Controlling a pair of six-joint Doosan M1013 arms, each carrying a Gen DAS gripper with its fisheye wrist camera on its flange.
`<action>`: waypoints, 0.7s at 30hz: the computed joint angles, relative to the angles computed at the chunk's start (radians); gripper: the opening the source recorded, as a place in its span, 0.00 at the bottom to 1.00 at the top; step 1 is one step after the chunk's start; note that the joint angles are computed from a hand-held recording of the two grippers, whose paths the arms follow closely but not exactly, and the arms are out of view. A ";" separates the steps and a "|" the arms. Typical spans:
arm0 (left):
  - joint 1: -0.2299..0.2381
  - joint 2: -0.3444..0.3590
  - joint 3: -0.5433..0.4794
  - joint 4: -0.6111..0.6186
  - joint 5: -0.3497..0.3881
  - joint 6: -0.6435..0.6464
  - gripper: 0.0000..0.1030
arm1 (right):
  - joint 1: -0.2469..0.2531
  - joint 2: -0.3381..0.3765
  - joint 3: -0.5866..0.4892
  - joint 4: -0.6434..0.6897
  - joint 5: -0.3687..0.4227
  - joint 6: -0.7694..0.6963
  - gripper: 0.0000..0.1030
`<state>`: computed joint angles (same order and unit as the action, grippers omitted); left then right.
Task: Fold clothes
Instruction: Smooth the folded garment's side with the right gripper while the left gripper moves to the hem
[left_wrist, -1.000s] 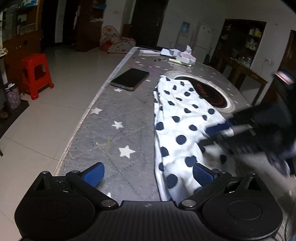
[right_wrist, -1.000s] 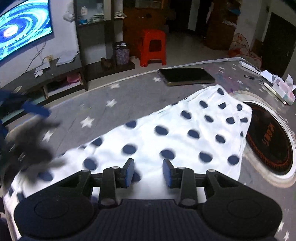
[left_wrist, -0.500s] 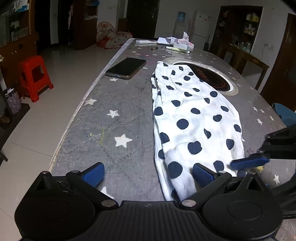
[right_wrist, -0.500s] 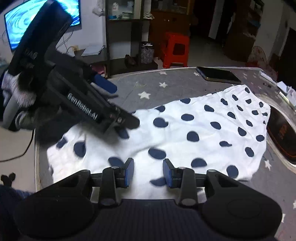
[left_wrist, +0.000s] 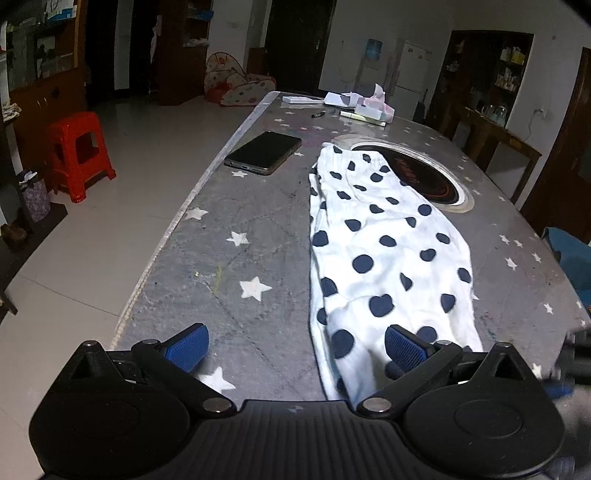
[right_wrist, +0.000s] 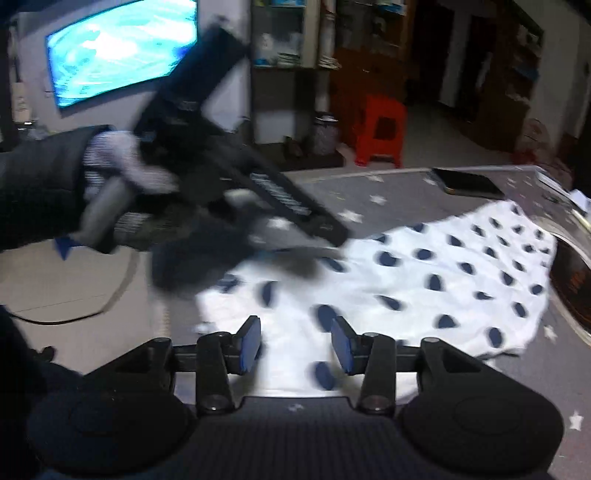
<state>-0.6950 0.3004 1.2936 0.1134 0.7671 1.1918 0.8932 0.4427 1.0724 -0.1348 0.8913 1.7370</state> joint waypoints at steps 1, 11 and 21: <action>-0.001 -0.002 0.002 -0.007 0.000 0.004 1.00 | 0.002 0.000 0.000 0.021 0.001 -0.017 0.42; -0.013 -0.037 0.053 -0.044 -0.010 0.029 1.00 | 0.035 -0.001 0.027 -0.039 0.028 -0.021 0.35; -0.005 -0.055 0.067 -0.202 -0.013 0.116 0.73 | 0.036 -0.049 0.083 -0.055 -0.037 0.063 0.18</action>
<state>-0.6998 0.2457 1.3611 -0.0883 0.7538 1.3081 0.9296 0.3941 1.1550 -0.1899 0.8541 1.8001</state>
